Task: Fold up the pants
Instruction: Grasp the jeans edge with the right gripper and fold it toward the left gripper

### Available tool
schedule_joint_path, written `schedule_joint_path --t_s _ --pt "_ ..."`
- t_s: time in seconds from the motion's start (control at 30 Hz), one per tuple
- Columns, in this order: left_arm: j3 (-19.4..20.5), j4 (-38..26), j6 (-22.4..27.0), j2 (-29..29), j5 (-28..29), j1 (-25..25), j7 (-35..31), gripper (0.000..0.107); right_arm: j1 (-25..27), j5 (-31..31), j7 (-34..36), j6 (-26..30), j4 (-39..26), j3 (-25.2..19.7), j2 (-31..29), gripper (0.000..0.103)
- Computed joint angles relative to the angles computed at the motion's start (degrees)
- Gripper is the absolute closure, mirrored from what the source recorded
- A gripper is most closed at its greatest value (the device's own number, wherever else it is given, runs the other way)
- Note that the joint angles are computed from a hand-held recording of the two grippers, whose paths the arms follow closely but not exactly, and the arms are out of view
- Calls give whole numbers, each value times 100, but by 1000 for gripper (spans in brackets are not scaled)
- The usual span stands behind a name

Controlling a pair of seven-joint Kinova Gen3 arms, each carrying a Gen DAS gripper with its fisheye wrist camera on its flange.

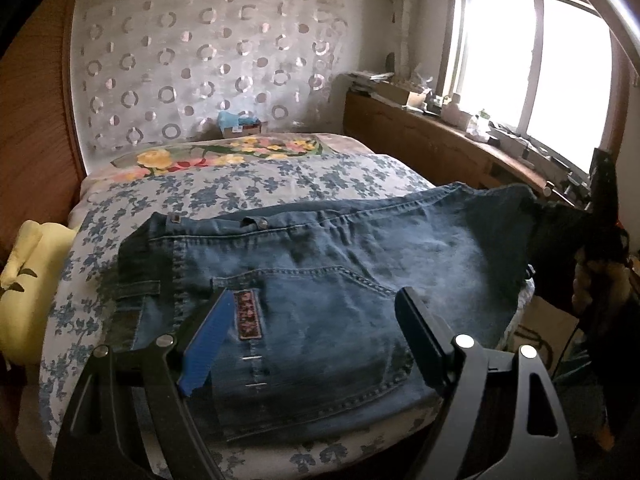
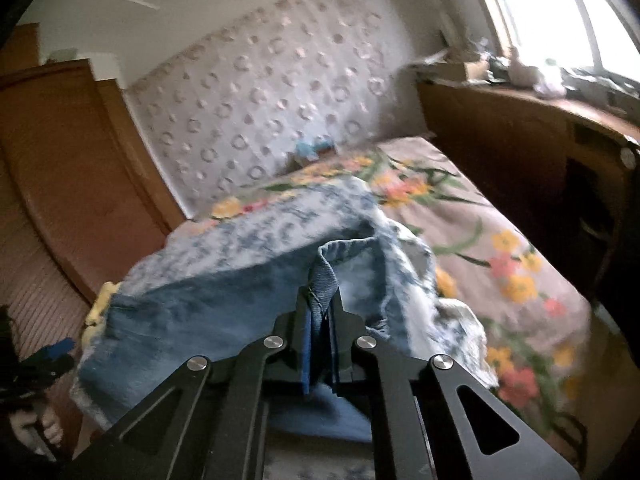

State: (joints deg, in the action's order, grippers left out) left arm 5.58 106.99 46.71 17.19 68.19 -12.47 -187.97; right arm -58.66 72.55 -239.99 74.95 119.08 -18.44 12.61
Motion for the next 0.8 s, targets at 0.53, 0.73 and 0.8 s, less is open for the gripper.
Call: schedule_joint_path --t_s 0.53,0.73,0.8 --pt "-300 -210 347 -82 300 -571 -103 24 625 1946 2101 -2256 -1800 199 549 98" --pt "-365 -276 430 -8 331 -725 -96 24 550 1198 3473 -3032 -2710 500 935 97" --pt "-360 -273 423 27 307 -742 -100 24 483 743 3939 -2861 -2924 546 1068 92"
